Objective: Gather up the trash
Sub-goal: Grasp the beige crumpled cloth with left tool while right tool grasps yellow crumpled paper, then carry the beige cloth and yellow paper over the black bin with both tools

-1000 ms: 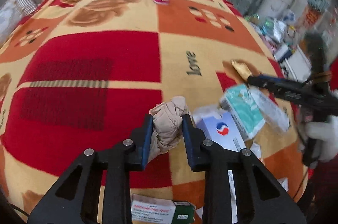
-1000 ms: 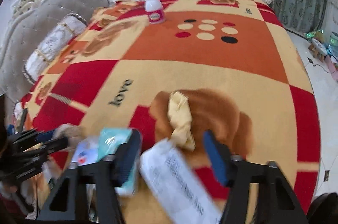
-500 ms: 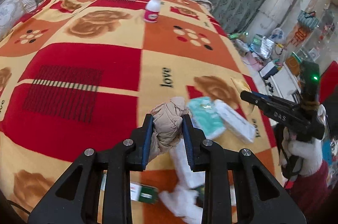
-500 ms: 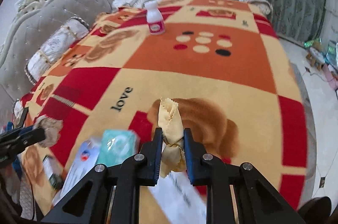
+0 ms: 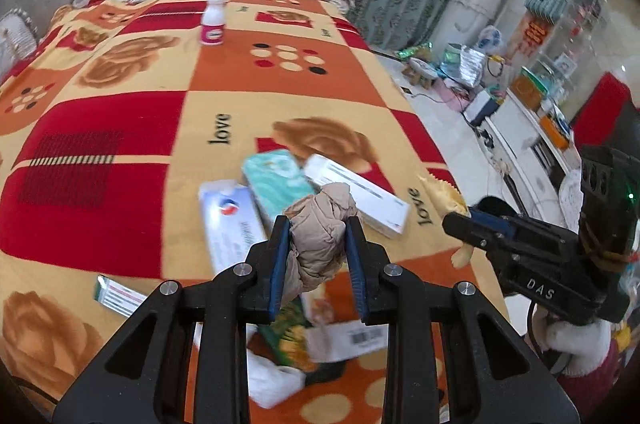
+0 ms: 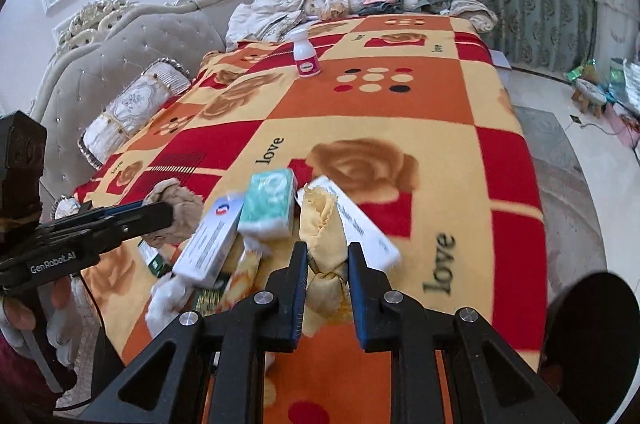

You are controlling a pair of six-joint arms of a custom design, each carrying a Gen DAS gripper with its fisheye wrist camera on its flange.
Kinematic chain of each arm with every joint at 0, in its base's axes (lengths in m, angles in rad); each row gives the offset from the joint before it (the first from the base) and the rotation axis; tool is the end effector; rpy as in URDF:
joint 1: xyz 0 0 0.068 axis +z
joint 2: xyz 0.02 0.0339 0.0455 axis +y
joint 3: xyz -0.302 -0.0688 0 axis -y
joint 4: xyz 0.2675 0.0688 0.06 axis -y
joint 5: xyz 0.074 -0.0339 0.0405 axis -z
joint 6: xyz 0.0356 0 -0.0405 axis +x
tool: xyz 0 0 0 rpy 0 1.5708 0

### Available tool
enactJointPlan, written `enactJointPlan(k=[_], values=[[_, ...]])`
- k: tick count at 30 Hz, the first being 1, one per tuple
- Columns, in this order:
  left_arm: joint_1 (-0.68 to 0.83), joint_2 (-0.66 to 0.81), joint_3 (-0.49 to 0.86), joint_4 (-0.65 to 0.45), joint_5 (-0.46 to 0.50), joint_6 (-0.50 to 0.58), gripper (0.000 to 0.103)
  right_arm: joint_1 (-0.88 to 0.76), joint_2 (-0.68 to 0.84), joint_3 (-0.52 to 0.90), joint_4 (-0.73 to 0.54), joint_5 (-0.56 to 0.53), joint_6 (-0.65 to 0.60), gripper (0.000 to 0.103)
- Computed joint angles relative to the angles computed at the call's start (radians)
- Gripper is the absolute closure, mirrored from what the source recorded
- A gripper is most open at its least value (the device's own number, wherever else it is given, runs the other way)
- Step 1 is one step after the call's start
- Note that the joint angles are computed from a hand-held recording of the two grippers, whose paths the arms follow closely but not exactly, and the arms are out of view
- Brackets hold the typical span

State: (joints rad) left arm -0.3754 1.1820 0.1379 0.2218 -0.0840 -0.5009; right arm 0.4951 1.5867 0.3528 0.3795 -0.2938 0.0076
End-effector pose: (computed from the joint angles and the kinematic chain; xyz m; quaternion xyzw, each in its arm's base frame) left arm 0.1559 -0.0582 0.1117 -0.0736 0.9272 -0.1196 0.3473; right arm 0.2070 0.1235 0.1013 -0.2734 0.8867 0.2190 0.3018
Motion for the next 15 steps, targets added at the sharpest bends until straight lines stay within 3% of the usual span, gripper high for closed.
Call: enactJointPlan(k=[7,15], values=[[-0.241,0.094,0.056,0.009,-0.14,-0.12,0.078,-0.08,-0.107,-0.096,-0.016,-0.033,-0.03,0.084],[-0.371,0.199,0.123,0.024,-0.202,-0.173,0.078,-0.202,-0.193,-0.161,-0.056,-0.084,-0.09,0.084]])
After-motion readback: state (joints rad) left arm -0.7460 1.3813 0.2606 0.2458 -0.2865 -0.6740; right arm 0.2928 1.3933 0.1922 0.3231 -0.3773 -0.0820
